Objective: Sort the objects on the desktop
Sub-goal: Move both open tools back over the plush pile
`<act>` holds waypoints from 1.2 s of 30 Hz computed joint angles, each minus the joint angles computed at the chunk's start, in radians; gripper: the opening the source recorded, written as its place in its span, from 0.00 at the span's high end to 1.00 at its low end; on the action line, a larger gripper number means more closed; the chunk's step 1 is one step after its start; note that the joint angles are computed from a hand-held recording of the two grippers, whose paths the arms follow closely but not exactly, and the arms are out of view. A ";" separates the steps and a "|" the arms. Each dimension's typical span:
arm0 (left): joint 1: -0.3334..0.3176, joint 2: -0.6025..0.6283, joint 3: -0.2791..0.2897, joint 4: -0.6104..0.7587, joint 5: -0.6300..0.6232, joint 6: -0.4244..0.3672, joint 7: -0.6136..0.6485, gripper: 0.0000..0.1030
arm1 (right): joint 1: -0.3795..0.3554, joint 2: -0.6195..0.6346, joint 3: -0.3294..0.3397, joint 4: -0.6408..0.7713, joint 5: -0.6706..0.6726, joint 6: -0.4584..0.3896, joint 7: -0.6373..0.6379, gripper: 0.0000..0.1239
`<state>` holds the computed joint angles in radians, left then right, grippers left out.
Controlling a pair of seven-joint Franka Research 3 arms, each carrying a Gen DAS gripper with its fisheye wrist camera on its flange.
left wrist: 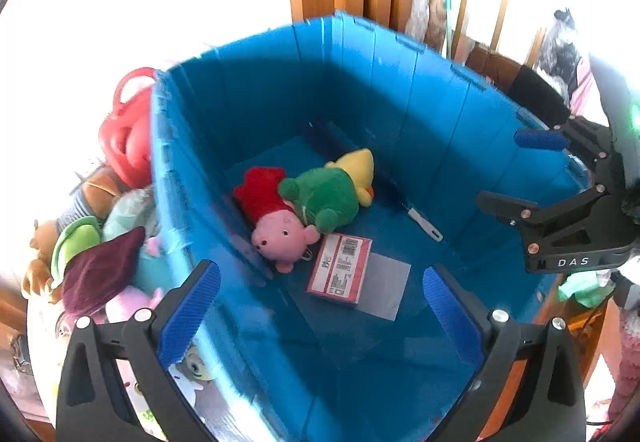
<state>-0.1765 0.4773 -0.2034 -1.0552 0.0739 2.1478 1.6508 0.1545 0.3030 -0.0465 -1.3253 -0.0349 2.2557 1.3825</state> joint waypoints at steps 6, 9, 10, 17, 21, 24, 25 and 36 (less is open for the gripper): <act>0.068 -0.249 -0.006 -0.352 -0.065 0.204 0.041 0.00 | 0.033 -0.138 0.017 -0.173 -0.035 0.114 0.052 0.27; 0.098 -0.352 0.002 -0.492 -0.131 0.275 0.089 0.00 | 0.057 -0.204 0.033 -0.249 -0.091 0.159 0.110 0.26; 0.106 -0.385 0.008 -0.536 -0.156 0.294 0.108 0.00 | 0.064 -0.224 0.040 -0.271 -0.107 0.172 0.131 0.26; 0.128 -0.590 0.091 -0.827 -0.273 0.397 0.227 0.00 | 0.105 -0.339 0.111 -0.400 -0.183 0.245 0.269 0.23; 0.126 -0.689 0.155 -0.962 -0.325 0.421 0.292 0.00 | 0.128 -0.383 0.156 -0.462 -0.228 0.277 0.372 0.18; 0.126 -0.756 0.200 -1.052 -0.348 0.434 0.320 0.00 | 0.145 -0.405 0.184 -0.506 -0.239 0.296 0.437 0.18; 0.126 -0.777 0.215 -1.080 -0.355 0.435 0.330 0.00 | 0.148 -0.409 0.190 -0.517 -0.242 0.303 0.456 0.18; 0.202 -0.937 0.323 -1.316 -0.283 0.481 0.352 0.00 | 0.202 -0.419 0.265 -0.611 -0.323 0.389 0.674 0.17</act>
<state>0.0251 -0.4598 0.1201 -2.3709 -0.2090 2.6292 2.0028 0.3568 -0.1162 0.2190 -1.9360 -0.3575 2.6447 2.0564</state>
